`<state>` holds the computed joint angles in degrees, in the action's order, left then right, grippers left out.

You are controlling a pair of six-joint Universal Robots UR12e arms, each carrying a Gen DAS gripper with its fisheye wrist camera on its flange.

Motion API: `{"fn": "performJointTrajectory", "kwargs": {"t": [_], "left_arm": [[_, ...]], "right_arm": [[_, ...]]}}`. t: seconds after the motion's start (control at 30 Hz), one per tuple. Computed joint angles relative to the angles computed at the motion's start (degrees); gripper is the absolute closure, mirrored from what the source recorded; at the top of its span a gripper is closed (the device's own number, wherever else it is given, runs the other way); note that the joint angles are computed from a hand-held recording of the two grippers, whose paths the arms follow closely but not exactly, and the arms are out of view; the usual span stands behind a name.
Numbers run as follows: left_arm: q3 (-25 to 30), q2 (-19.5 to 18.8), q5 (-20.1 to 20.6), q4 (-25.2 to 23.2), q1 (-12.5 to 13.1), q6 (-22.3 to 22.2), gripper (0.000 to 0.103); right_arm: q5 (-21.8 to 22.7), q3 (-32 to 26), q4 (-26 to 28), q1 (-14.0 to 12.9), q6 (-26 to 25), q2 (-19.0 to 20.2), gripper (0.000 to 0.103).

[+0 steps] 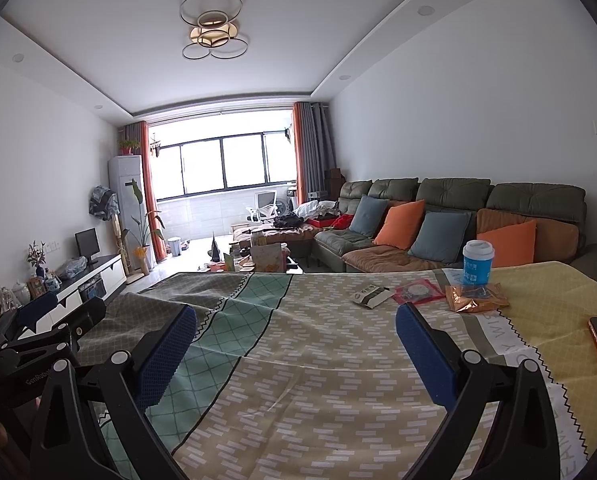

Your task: Collect trash

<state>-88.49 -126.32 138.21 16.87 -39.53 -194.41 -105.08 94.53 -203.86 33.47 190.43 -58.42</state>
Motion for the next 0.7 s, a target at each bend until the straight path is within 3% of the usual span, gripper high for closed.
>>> {"fn": "performJointTrajectory", "kwargs": {"t": [0.7], "left_arm": [[0.3, -0.2, -0.1, 0.0, -0.1, 0.2, 0.004]], "right_arm": [[0.1, -0.1, 0.3, 0.0, 0.3, 0.0, 0.004]]}}
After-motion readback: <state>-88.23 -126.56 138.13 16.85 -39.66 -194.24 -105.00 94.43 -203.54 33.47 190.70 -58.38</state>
